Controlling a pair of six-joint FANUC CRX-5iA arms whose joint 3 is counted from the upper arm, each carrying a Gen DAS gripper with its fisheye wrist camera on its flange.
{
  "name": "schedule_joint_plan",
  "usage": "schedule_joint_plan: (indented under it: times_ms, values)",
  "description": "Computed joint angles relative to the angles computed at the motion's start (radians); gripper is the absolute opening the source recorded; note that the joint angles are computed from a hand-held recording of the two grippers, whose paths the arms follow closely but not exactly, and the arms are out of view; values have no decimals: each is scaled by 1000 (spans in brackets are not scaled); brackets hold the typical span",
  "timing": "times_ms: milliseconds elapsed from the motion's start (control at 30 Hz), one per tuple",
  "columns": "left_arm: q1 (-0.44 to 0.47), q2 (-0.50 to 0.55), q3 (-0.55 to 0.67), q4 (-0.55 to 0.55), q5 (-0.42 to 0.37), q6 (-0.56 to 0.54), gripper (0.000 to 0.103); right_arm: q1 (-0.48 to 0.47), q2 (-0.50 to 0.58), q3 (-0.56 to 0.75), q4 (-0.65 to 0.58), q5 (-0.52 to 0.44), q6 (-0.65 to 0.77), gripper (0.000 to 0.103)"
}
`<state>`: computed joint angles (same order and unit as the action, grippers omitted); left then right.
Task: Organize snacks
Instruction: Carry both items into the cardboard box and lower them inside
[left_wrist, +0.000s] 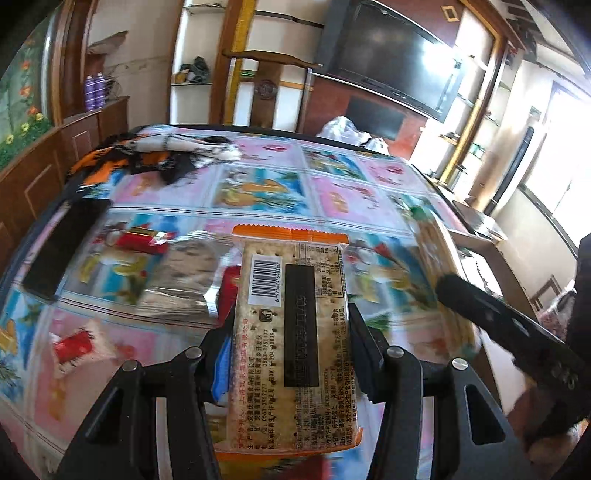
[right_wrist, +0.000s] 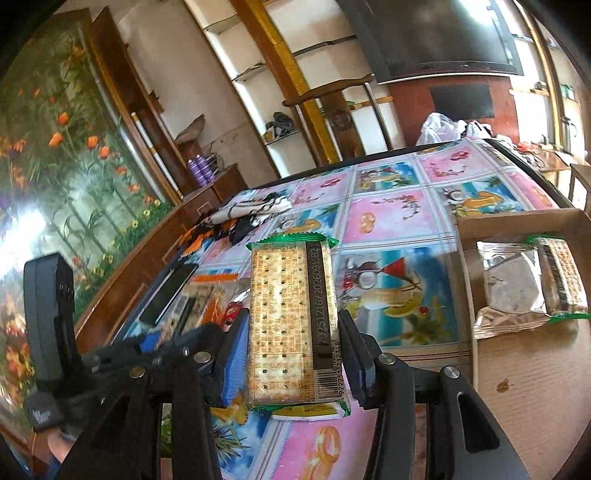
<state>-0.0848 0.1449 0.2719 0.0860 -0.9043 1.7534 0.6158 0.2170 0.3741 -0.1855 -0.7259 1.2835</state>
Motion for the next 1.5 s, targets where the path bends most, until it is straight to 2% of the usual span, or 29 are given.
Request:
schedule_joint_plan:
  times_ms: [333, 500, 767, 933, 1133, 1267, 1500]
  values:
    - [-98, 62, 70, 16, -5, -20, 52, -78, -56, -64, 5, 48, -96, 50]
    - [-156, 112, 133, 40, -10, -36, 52, -131, -88, -113, 41, 75, -198, 50]
    - [-254, 233, 285, 93, -50, -67, 52, -199, -128, -192, 179, 89, -390, 49]
    - [-302, 325, 396, 76, -124, -44, 52, -242, -113, -169, 168, 12, -400, 49]
    - [-323, 375, 449, 38, -190, -38, 52, -251, -74, -104, 171, -125, -383, 49]
    - [-342, 363, 442, -23, -177, -37, 52, -224, -60, -97, 253, -178, -381, 49]
    - [-349, 364, 445, -45, -174, -43, 52, -231, -25, -39, 204, -258, -326, 49]
